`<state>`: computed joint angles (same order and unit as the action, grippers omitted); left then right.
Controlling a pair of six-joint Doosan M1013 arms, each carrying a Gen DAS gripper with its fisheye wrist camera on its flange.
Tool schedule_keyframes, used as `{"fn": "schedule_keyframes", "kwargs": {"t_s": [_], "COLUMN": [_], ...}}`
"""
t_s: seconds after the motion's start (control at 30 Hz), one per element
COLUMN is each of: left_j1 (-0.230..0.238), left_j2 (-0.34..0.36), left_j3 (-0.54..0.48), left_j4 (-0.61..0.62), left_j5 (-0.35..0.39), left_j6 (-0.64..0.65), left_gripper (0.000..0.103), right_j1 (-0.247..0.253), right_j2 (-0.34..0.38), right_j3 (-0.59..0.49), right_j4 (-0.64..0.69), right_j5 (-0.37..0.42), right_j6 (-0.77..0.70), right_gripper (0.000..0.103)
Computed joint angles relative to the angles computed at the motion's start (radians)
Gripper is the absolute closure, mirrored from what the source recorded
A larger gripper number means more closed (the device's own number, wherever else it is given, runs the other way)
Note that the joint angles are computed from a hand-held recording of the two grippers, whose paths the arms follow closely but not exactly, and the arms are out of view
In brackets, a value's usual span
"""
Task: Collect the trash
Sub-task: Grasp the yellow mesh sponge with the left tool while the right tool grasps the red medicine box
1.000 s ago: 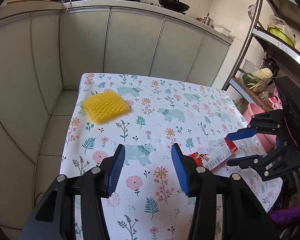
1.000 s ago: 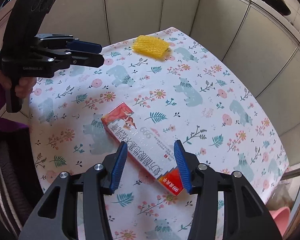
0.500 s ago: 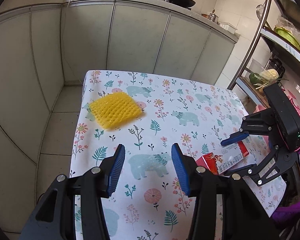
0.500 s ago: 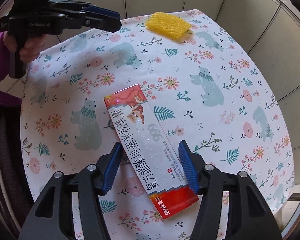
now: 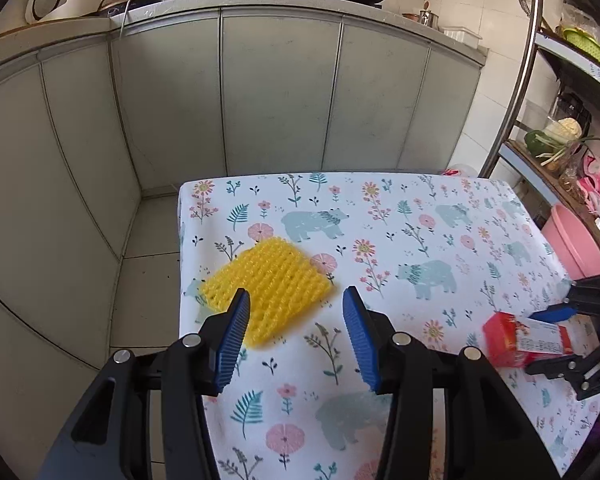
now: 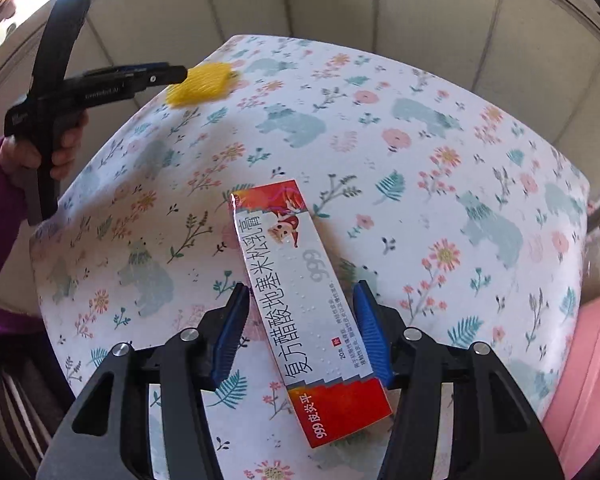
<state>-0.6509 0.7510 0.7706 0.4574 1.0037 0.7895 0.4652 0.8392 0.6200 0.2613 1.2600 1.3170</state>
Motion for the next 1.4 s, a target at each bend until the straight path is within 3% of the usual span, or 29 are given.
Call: {"fn": "schedule_keyframes", "kwargs": {"t_s": [0.17,0.4,0.5,0.57,0.6,0.83,1.03,1.17,1.4], "left_j1": [0.000,0.013,0.004,0.000,0.000,-0.011,-0.014,-0.016,0.011], "left_j2": [0.043,0.080,0.069,0.058,0.052,-0.012,-0.065,-0.033,0.046], "left_j3": [-0.062,-0.110,-0.084,-0.065,-0.056,0.038,0.104,0.050,-0.052], "left_j4": [0.091,0.043,0.060,0.062,0.051,0.048,-0.008,0.038,-0.012], "left_j5": [0.077,0.147,0.131,0.116,0.107,0.013,-0.095,-0.020,0.121], "left_j6": [-0.036,-0.002,-0.024,-0.038,-0.048,-0.124,-0.066,-0.043,-0.010], "left_gripper": [0.056,0.056,0.067,0.100,0.103,0.103,0.100,0.071,0.070], "right_j1": [-0.015,-0.025,-0.017,-0.015,-0.016,-0.009,-0.016,-0.014,-0.016], "right_j2": [-0.071,-0.099,-0.093,-0.086,-0.086,-0.074,-0.085,-0.097,-0.116], "right_j3": [0.130,0.183,0.173,0.161,0.161,0.145,0.171,0.195,0.235], "right_j4": [0.023,0.045,0.023,0.024,0.029,0.007,0.035,0.038,0.059], "right_j5": [-0.109,-0.150,-0.144,-0.135,-0.137,-0.106,-0.121,-0.154,-0.206], "right_j6": [0.064,0.074,0.051,0.051,0.048,0.033,0.044,0.039,0.048], "right_gripper": [0.050,0.050,0.050,0.050,0.050,0.048,0.048,0.054,0.057]}}
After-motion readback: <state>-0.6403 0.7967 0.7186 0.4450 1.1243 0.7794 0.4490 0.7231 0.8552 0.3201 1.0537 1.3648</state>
